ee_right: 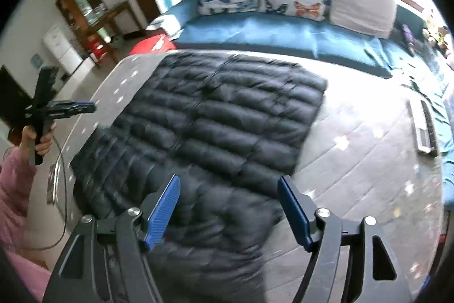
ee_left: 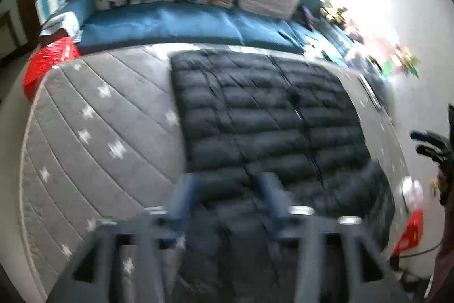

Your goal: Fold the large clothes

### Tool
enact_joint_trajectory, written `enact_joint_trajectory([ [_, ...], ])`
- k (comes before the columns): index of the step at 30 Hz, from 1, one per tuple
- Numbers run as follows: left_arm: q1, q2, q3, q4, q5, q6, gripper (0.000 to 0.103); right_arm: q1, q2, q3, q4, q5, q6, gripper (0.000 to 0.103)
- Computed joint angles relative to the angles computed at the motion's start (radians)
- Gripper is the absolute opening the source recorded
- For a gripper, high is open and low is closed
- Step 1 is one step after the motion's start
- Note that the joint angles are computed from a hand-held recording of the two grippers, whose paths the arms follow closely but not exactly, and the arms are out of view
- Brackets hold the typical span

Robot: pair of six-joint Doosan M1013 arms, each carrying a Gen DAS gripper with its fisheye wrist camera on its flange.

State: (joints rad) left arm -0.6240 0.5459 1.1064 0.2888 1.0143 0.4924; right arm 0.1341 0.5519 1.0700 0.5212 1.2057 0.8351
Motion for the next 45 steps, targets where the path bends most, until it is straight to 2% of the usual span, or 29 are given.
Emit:
enact_joint_trajectory([
  [5,0.067,0.046,-0.085,0.025,0.022,0.037,0.082,-0.001,0.138,-0.206,-0.019,0.067,0.134,0.078],
  [9,0.13,0.088,-0.113,-0.046,-0.048,0.038,0.082,-0.013,0.274,-0.371,0.036,0.108,0.25,0.078],
  [17,0.194,0.163,-0.123,-0.146,-0.137,0.063,0.082,-0.034,0.497,-0.629,0.137,0.168,0.407,0.078],
  [20,0.208,0.195,-0.138,-0.164,-0.142,0.074,0.081,-0.037,0.551,-0.699,0.179,0.194,0.433,0.076],
  [21,0.215,0.203,-0.138,-0.175,-0.155,0.071,0.081,-0.038,0.554,-0.699,0.198,0.181,0.424,0.074],
  [23,0.223,0.206,-0.121,-0.179,-0.205,0.05,0.08,-0.038,0.57,-0.72,0.244,0.174,0.407,0.072],
  [24,0.224,0.204,-0.111,-0.162,-0.24,0.039,0.08,-0.037,0.576,-0.73,0.247,0.166,0.405,0.066],
  [26,0.231,0.214,-0.116,-0.166,-0.27,0.051,0.078,-0.031,0.583,-0.745,0.233,0.16,0.399,0.054],
  [27,0.231,0.223,-0.13,-0.161,-0.271,0.065,0.065,-0.031,0.584,-0.748,0.231,0.159,0.397,0.049],
  [29,0.225,0.248,-0.177,-0.129,-0.217,0.08,0.051,-0.029,0.581,-0.744,0.223,0.158,0.394,0.041],
  [30,0.22,0.261,-0.201,-0.114,-0.192,0.096,0.037,-0.029,0.571,-0.726,0.22,0.147,0.385,0.035],
  [33,0.198,0.268,-0.231,-0.053,-0.153,0.066,0.017,-0.032,0.522,-0.645,0.246,0.094,0.342,0.024],
  [37,0.171,0.266,-0.27,0.024,-0.128,0.003,0.012,-0.035,0.434,-0.521,0.305,0.029,0.256,0.02],
  [40,0.147,0.214,-0.231,0.087,-0.196,-0.073,0.011,-0.036,0.361,-0.431,0.35,0.0,0.182,0.018],
  [45,0.087,0.117,-0.167,0.227,-0.237,-0.176,0.011,-0.046,0.208,-0.233,0.429,-0.061,0.026,0.017],
])
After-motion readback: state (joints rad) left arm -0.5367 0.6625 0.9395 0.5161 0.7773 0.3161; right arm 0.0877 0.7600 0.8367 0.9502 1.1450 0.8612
